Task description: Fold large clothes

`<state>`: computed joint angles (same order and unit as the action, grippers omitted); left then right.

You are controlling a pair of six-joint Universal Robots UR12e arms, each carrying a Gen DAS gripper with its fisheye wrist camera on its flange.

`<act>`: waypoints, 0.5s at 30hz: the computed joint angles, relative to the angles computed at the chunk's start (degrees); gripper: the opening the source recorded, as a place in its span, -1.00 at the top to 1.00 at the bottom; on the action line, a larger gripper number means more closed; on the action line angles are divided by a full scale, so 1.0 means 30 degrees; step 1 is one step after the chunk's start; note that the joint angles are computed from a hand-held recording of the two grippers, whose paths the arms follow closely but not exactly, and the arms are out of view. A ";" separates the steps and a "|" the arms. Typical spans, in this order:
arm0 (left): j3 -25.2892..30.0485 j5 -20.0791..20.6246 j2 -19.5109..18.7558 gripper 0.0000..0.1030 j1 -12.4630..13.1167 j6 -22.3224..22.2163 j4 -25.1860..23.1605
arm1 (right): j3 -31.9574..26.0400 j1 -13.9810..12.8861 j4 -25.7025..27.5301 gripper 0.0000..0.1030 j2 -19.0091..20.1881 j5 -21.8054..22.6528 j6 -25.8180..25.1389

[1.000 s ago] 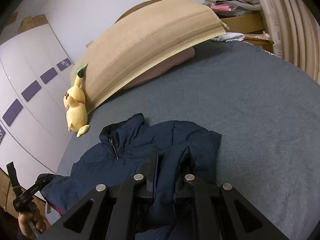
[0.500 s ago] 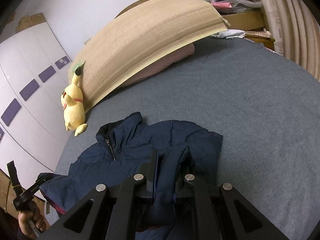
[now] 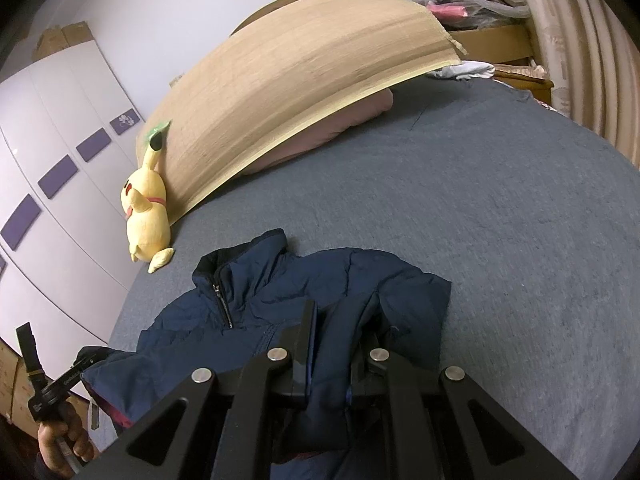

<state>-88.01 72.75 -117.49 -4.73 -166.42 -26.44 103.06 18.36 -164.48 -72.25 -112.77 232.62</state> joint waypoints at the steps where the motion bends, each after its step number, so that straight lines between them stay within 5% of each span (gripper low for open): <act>1: 0.0044 -0.0011 -0.0020 0.68 -0.0004 0.0018 -0.0038 | -0.0019 -0.0020 0.0043 0.79 -0.0004 0.0020 0.0006; 15: 0.0664 -0.0220 -0.0344 0.68 -0.0015 0.0145 -0.0205 | -0.0589 -0.0066 0.0579 0.79 0.0078 -0.0251 -0.0169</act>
